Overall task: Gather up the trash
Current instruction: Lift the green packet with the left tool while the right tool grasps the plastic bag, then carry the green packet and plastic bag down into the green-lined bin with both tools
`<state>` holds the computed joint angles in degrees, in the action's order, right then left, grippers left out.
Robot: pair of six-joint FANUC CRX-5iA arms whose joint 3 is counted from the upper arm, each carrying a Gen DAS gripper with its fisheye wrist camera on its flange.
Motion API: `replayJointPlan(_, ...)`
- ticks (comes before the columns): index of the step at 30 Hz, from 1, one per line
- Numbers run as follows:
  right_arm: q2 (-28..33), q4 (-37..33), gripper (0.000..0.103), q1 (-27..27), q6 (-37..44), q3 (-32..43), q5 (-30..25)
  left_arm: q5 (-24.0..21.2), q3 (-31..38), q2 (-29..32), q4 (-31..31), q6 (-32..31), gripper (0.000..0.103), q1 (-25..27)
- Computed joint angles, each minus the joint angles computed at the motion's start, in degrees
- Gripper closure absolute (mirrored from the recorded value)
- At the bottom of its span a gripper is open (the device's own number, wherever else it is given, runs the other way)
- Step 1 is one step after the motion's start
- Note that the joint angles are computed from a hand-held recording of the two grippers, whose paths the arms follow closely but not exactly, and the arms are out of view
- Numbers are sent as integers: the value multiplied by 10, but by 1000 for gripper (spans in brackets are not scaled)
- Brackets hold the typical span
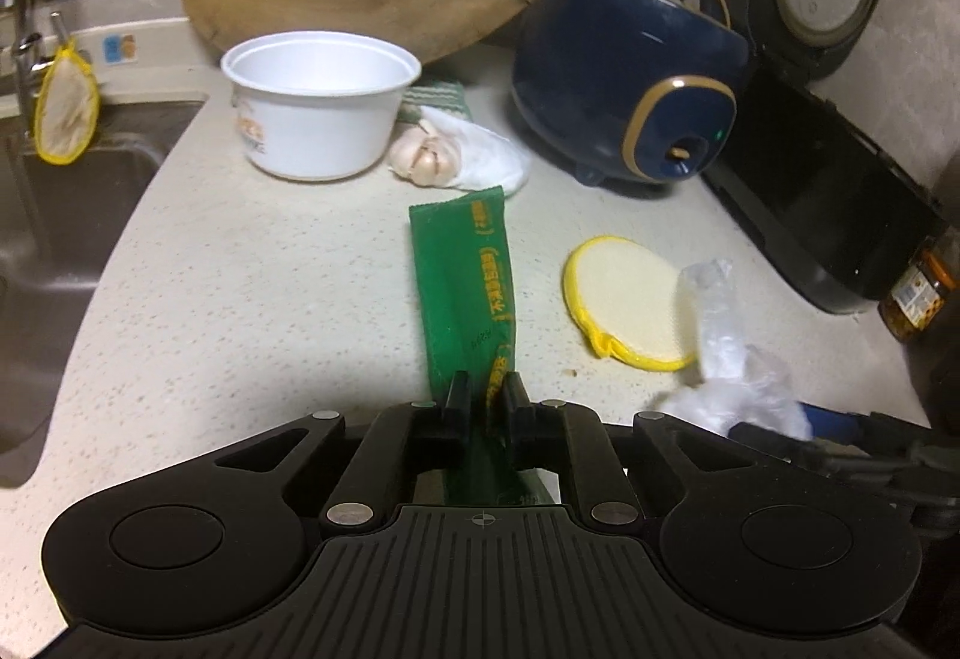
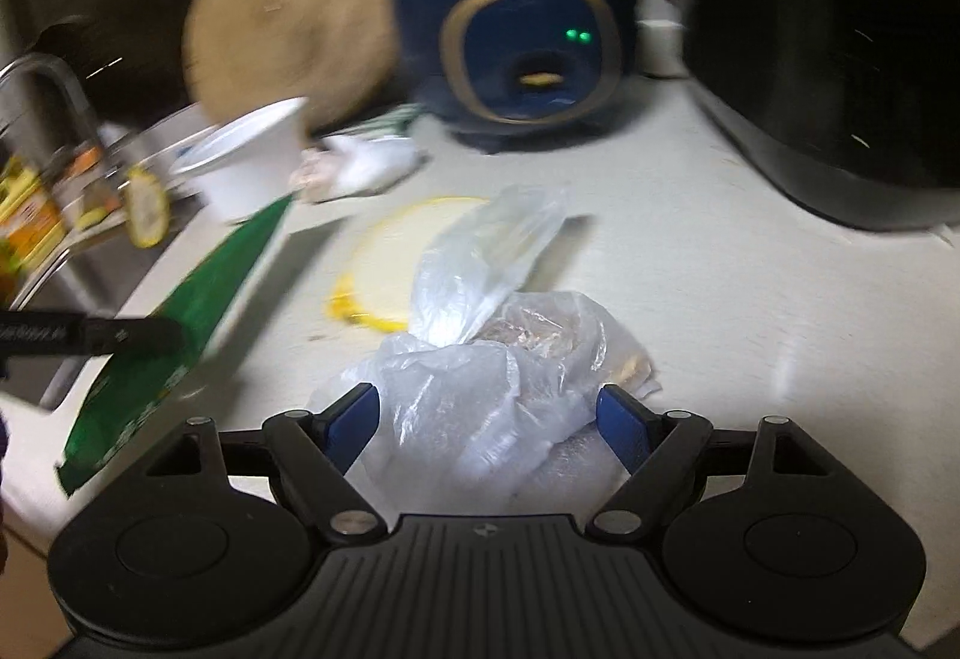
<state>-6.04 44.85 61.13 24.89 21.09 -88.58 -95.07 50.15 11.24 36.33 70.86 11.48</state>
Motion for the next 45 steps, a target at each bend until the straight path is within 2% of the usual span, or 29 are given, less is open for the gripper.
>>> replayJointPlan(5,16,77,23,32,50,-26,-12,-2,-4,-7,9,-4,89,13)
replayJointPlan(10,31,68,23,23,65,-12,-27,-1,-20,-21,1,-11,89,15)
replayJointPlan(14,30,82,23,9,59,-14,-9,-10,-29,-27,-6,-18,89,19)
replayJointPlan(19,40,16,20,-35,55,14,-4,-4,-51,-44,1,-28,89,41)
replayJointPlan(23,32,-8,20,-39,31,14,6,1,-71,-58,12,-34,89,67)
replayJointPlan(24,35,-9,28,-36,34,20,2,3,-77,-61,16,-37,89,73)
replayJointPlan(25,37,-12,43,-32,38,26,1,6,-85,-66,21,-43,89,81)
replayJointPlan(26,42,-17,52,-28,46,37,-1,9,-91,-70,25,-50,89,89)
replayJointPlan(28,57,-16,81,-16,59,66,-13,15,-97,-75,34,-63,89,103)
replayJointPlan(30,70,-7,93,2,67,93,-19,22,-107,-81,48,-78,89,124)
replayJointPlan(38,154,57,95,90,107,223,-58,20,-166,-110,124,-142,89,243)
replayJointPlan(45,230,55,95,164,105,314,-91,-41,-212,-131,183,-212,89,378)
